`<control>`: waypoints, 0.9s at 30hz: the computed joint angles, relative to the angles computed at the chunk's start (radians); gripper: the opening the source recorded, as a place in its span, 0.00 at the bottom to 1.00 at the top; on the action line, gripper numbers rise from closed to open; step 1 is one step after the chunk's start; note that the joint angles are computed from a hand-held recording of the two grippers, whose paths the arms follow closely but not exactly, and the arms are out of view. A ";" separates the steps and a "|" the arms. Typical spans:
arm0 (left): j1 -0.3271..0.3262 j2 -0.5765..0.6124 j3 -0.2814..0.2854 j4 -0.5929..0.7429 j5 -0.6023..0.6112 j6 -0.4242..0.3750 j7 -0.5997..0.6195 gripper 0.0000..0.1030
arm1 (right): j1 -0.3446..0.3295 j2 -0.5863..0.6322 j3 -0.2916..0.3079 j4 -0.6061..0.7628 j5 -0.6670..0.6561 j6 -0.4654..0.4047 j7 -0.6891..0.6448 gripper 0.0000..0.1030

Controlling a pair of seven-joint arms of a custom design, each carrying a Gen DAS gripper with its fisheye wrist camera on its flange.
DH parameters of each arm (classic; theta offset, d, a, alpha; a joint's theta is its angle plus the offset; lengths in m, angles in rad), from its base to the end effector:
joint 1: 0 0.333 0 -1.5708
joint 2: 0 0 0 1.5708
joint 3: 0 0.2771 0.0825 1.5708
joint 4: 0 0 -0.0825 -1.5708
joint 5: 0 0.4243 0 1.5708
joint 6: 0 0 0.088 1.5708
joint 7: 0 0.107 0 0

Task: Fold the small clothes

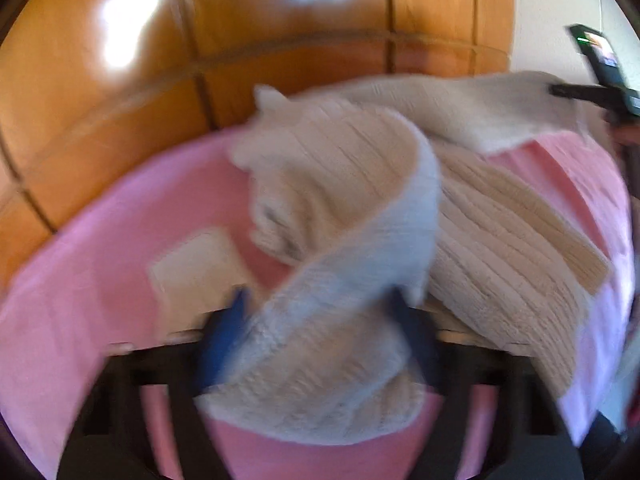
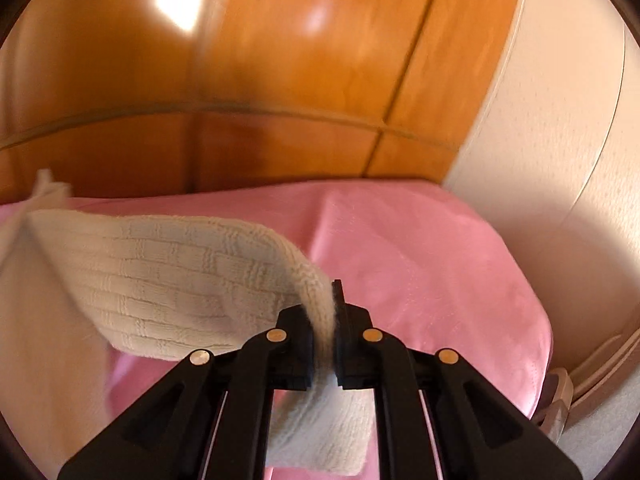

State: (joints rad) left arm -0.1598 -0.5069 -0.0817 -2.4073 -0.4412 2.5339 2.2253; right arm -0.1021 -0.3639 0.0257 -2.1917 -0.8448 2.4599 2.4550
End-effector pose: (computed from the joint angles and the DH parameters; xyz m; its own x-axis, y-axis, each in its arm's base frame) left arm 0.4860 -0.1172 0.5202 -0.5690 -0.8218 -0.0309 -0.6172 0.4516 -0.6443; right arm 0.5425 -0.0397 0.5586 -0.5185 -0.8302 0.2047 -0.6038 0.1859 -0.7751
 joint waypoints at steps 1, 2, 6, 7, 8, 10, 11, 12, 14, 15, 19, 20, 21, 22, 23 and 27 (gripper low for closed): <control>-0.009 0.014 0.011 0.015 -0.014 -0.025 0.008 0.30 | 0.002 0.055 -0.009 0.044 0.027 -0.009 -0.015 0.06; -0.015 0.021 0.020 0.023 -0.029 -0.045 0.019 0.13 | 0.005 0.091 -0.018 0.072 0.045 -0.014 -0.030 0.07; -0.012 0.000 0.056 0.029 -0.106 -0.087 0.019 0.03 | 0.026 0.170 -0.046 0.120 0.103 -0.010 -0.082 0.24; -0.003 -0.008 0.070 0.034 -0.131 -0.097 0.010 0.03 | 0.028 0.157 -0.046 0.099 0.091 0.004 -0.072 0.40; 0.014 -0.013 0.085 0.042 -0.153 -0.105 -0.008 0.03 | 0.028 0.155 -0.044 0.091 0.075 0.017 -0.058 0.48; 0.059 -0.011 0.124 0.073 -0.195 -0.122 -0.056 0.03 | 0.032 0.105 -0.040 0.030 0.056 0.047 -0.043 0.60; 0.082 -0.007 0.128 0.085 -0.199 -0.121 -0.080 0.03 | 0.035 0.069 -0.034 -0.007 0.052 0.056 -0.038 0.68; 0.109 0.006 0.131 0.108 -0.196 -0.117 -0.112 0.03 | 0.036 0.039 -0.026 -0.036 0.051 0.060 -0.033 0.69; 0.181 0.053 0.135 0.171 -0.170 -0.092 -0.206 0.03 | 0.053 -0.020 -0.030 -0.102 0.096 0.095 -0.067 0.71; 0.220 0.086 0.125 0.208 -0.137 -0.072 -0.272 0.03 | 0.064 -0.032 -0.035 -0.114 0.136 0.108 -0.095 0.72; 0.427 0.204 0.030 0.334 0.199 0.035 -0.752 0.22 | 0.154 -0.140 -0.078 -0.233 0.368 0.160 -0.246 0.73; 0.435 0.197 0.035 0.334 0.216 0.037 -0.803 0.49 | 0.179 -0.167 -0.087 -0.262 0.423 0.168 -0.282 0.73; 0.423 0.171 0.054 0.306 0.194 0.066 -0.811 0.60 | 0.199 -0.191 -0.093 -0.289 0.472 0.174 -0.311 0.73; 0.392 0.118 0.084 0.244 0.135 0.119 -0.775 0.68 | 0.217 -0.208 -0.102 -0.308 0.520 0.176 -0.343 0.73; 0.356 0.091 0.108 0.214 0.089 0.126 -0.730 0.68 | 0.242 -0.222 -0.114 -0.325 0.573 0.176 -0.376 0.73; 0.204 -0.025 0.196 0.089 -0.126 -0.003 -0.499 0.65 | 0.357 -0.252 -0.184 -0.376 0.806 0.168 -0.511 0.71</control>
State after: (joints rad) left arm 0.0444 -0.5317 0.1140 -2.3180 -0.5672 2.5312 1.7265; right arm 0.2547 -0.6159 -0.1581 -2.5676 -0.0389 2.6278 1.9436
